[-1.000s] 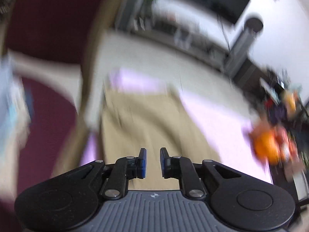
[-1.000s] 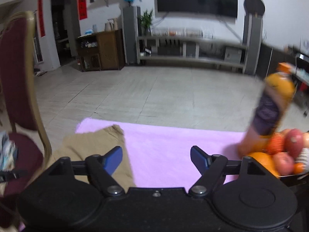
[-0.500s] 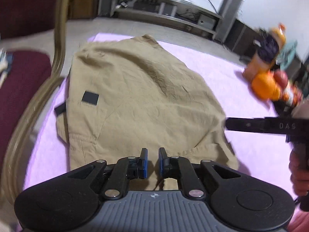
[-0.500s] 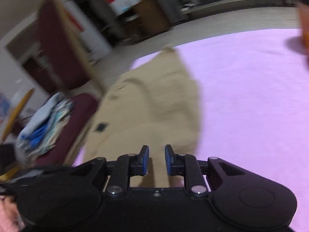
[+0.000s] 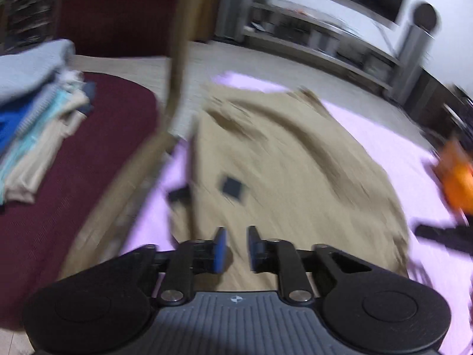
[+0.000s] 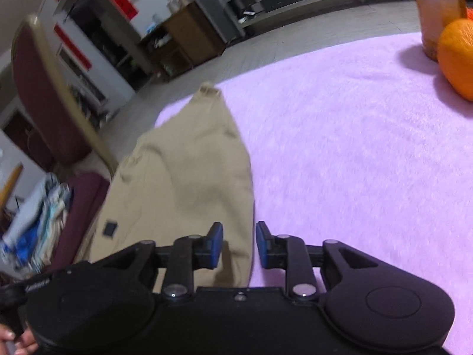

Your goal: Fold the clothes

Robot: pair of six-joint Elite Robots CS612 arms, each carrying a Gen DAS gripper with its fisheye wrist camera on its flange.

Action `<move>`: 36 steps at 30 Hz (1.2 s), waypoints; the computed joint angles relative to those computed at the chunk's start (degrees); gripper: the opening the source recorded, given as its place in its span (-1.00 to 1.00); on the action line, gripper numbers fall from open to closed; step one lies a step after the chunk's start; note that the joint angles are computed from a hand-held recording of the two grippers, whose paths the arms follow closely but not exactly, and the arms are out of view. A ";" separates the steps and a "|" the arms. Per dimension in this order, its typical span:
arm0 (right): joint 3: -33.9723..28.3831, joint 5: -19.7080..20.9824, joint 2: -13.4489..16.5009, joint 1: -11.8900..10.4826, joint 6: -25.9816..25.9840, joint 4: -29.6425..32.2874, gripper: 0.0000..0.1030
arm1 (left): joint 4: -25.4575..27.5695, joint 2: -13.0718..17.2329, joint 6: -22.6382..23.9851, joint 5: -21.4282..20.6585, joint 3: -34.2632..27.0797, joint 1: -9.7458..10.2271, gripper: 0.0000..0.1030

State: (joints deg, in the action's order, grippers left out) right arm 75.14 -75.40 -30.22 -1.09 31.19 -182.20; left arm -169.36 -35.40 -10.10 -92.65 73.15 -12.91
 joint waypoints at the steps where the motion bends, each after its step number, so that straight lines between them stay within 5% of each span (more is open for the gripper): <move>1: -0.36 0.49 0.34 -0.19 1.28 -0.55 -0.40 | 2.08 0.65 -0.86 1.14 -1.67 0.03 -0.40; 4: -1.51 -1.01 1.06 0.15 1.84 -0.94 -0.37 | 4.96 1.61 -0.99 4.61 -3.71 -0.46 -0.44; 7: -2.40 -2.49 0.60 0.82 -3.55 1.76 -0.46 | 3.93 1.56 3.22 5.84 -2.94 -1.41 -0.44; 14: -1.37 3.18 -0.69 0.21 -5.35 3.69 -0.48 | 1.06 1.95 7.73 8.48 -1.94 -2.44 -0.55; 19: 3.34 -1.69 -6.04 0.66 -11.56 4.06 -0.48 | -8.65 0.50 3.76 -0.32 0.43 -0.50 -0.64; 24: 5.87 -1.63 -9.64 0.65 -11.21 -3.82 -0.48 | -19.94 -0.30 5.01 -11.97 3.05 1.36 -0.64; 28: 2.57 6.21 -7.83 0.45 -4.65 -6.66 -0.48 | -9.15 -0.71 9.21 -10.48 2.40 0.45 -0.65; 32: -5.84 11.99 -1.73 0.81 -2.79 0.26 -0.45 | 10.88 1.30 5.98 -5.74 -2.38 -0.59 -0.75; 36: -18.02 19.76 6.86 0.29 -2.62 13.37 -0.57 | 11.21 1.92 6.91 -4.23 -2.85 -0.67 -0.70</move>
State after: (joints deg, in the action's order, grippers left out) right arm 57.12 -55.64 -23.36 -0.81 28.56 -168.83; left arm -158.16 -33.48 -3.19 -96.88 70.30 -13.57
